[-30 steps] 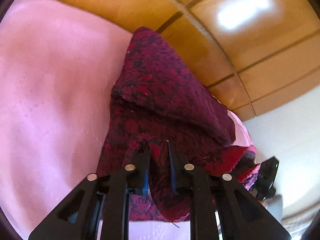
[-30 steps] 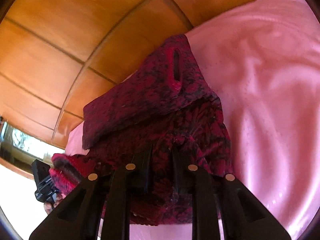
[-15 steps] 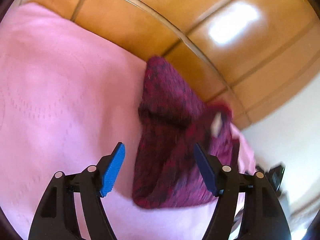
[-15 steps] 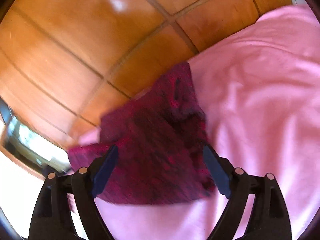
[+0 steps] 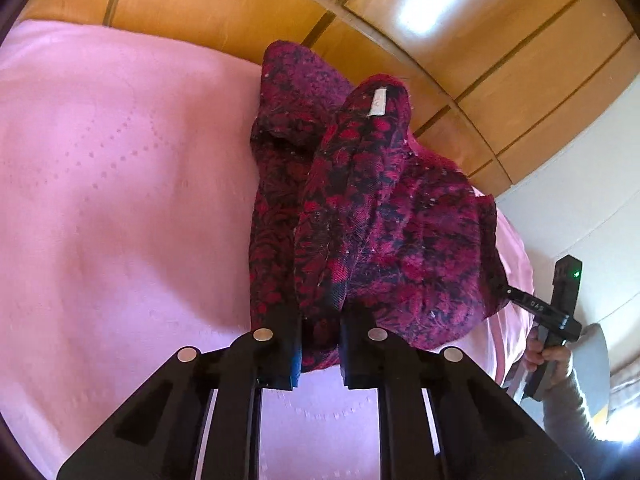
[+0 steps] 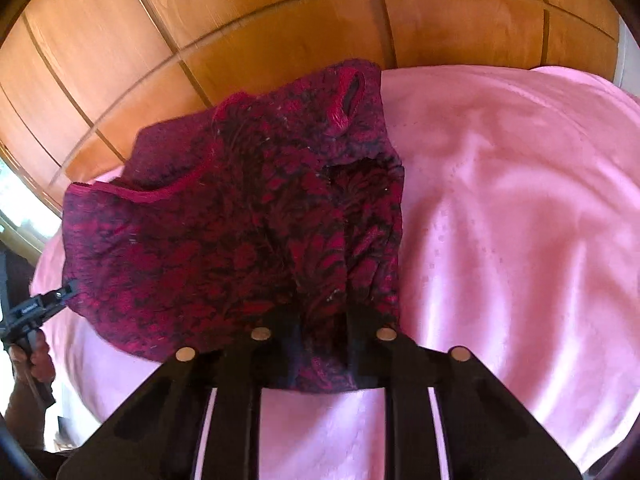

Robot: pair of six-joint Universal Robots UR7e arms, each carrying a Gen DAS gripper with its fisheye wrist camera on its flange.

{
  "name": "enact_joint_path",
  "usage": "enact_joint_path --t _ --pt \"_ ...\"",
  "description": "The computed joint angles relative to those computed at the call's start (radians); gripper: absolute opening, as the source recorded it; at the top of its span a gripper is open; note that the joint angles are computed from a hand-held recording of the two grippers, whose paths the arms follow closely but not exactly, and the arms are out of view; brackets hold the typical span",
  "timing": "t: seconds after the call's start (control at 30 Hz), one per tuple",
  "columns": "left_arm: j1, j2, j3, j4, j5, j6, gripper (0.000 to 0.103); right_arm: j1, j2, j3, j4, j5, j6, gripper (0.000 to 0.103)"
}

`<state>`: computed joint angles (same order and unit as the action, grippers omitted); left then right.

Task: Fold small clothes

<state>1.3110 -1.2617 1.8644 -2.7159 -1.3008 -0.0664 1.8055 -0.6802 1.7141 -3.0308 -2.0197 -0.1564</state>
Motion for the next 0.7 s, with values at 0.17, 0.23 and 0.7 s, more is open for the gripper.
enact_joint_path --t 0.17,0.23,0.7 --pt "-0.001 -0.072 0.066 -0.008 -0.055 -0.024 0.011 0.015 -0.08 0.112 -0.027 0.047 0.045 0.013" --pt "-0.014 -0.11 0.103 -0.009 -0.05 -0.041 0.011 0.02 -0.121 0.164 -0.036 0.087 0.077 0.012" --pt "-0.115 -0.293 0.28 0.094 0.081 -0.15 0.022 0.056 -0.226 0.314 0.066 0.037 0.171 0.03"
